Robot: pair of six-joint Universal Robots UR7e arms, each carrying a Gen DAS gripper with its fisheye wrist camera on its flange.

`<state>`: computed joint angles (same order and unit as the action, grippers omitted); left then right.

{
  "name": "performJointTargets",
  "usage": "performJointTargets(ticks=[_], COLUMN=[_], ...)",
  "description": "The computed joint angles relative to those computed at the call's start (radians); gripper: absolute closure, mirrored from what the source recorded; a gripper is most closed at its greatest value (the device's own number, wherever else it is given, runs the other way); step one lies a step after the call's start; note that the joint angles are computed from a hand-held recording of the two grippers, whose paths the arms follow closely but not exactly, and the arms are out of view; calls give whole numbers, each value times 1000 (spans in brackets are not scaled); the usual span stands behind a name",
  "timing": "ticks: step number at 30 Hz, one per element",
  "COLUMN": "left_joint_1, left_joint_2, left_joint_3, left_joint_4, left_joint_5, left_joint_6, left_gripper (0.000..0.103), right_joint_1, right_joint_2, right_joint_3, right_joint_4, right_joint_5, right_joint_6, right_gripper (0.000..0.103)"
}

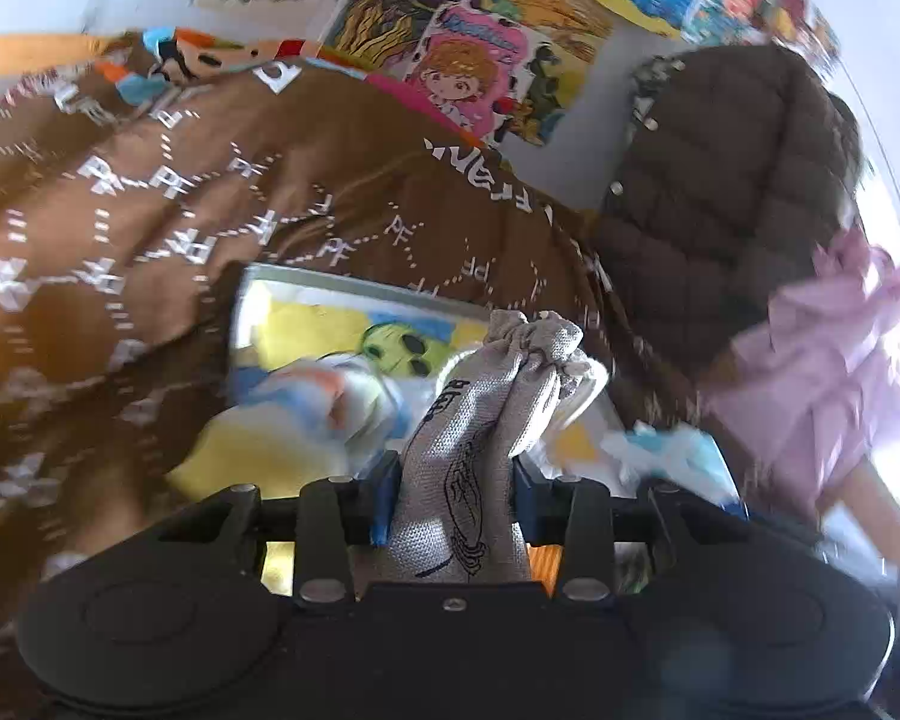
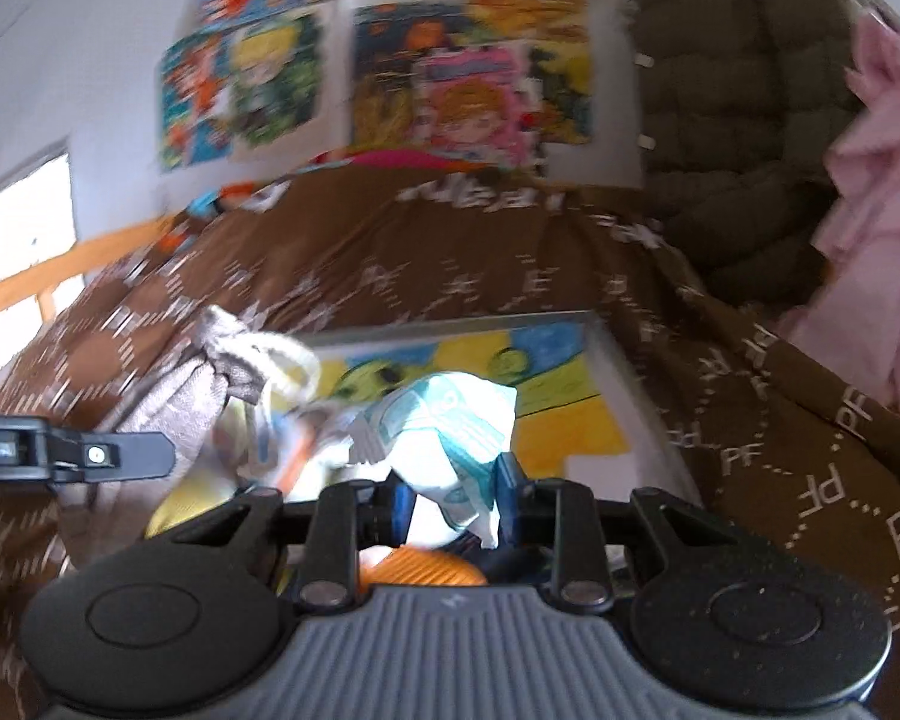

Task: Organize soft objects
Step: 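Lift and carry the pouch with the left tool while the right tool carries the tissue packet over the tray, then lower the pouch and tissue packet into the tray and open both tools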

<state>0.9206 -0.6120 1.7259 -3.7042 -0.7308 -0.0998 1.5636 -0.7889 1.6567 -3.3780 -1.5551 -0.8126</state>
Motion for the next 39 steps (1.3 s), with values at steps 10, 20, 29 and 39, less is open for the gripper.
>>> performJointTargets(ticks=[10,20,29,39], left_joint_1=[73,103,104,99], left_joint_2=[185,281,319,323], left_joint_3=[-466,-644,-677,-677], left_joint_4=[369,558,557,548], left_joint_5=[-15,-5,28,37], left_joint_6=[7,-15,27,31], left_gripper=[61,61,60,55], right_joint_1=[-21,-36,-40,-42], right_joint_2=[99,140,155,158], right_joint_3=[-269,-355,-380,-386], right_joint_4=[171,303,319,326], right_joint_5=[-54,-82,-99,-106], right_joint_6=[173,264,272,289], right_gripper=[72,72,67,55])
